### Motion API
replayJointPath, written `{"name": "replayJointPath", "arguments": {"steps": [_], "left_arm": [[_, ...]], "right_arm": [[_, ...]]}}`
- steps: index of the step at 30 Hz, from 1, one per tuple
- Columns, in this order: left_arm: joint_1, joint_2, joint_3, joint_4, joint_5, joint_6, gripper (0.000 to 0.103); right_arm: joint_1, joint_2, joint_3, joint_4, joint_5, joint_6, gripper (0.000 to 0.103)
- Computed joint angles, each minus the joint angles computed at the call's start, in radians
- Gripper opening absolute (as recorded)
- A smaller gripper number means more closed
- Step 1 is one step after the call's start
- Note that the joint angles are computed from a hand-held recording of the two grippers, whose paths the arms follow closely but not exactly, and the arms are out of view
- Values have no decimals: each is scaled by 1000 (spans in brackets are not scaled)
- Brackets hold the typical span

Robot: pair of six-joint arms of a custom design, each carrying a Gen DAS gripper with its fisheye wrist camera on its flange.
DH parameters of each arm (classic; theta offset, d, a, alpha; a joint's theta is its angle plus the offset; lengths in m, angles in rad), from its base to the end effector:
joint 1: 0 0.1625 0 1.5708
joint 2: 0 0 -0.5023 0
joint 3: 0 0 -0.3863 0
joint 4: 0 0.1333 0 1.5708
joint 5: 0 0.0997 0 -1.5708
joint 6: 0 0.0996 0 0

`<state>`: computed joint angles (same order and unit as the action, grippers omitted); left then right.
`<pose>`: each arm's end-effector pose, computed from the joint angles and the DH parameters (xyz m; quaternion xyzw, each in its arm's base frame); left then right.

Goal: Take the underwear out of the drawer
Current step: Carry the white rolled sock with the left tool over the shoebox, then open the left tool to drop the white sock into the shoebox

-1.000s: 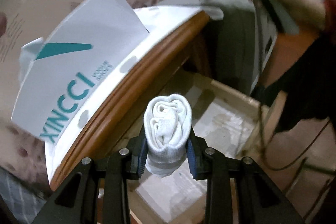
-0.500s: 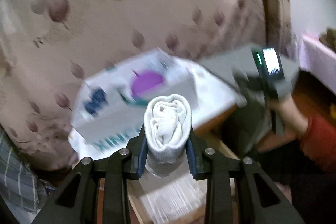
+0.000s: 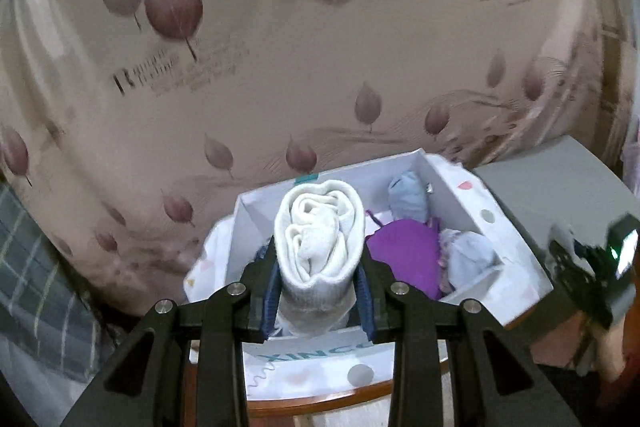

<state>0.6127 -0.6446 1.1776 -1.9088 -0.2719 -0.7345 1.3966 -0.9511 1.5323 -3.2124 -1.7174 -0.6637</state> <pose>-0.5446 -0.6630 0.2225 0.1469 0.7811 -0.3993 0.4570 -0.0129 -0.7585 0.3982 0.1726 -0.8437 0.4350 0.2629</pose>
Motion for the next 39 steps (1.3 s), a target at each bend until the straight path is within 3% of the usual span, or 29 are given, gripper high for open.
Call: {"name": "replayJointPath", "arguments": {"steps": [9,16,20,27,31,34,39], "left_arm": [[100,80,-199,236,-27,-145,29],[142,105,-215,146,-53,-86,30],[158,125,-246,164,-71,-95,32],[173,152,-280,205,-63,-107,42],[172,156,-288,256,-52,-146,74],[169,137,-232,132,-45,-92,76],[160,123,-206,66,-24,-63,79]], "right_arm": [[2,2,-6,20,3,4,36],[8,5,-7,28,4,-10,36],[10,6,-7,37,0,-13,36],[14,11,-7,38,-8,-27,36],[15,12,-7,38,-9,-27,36],[15,11,-6,38,-6,-27,36],[15,14,-5,30,-8,-31,36]]}}
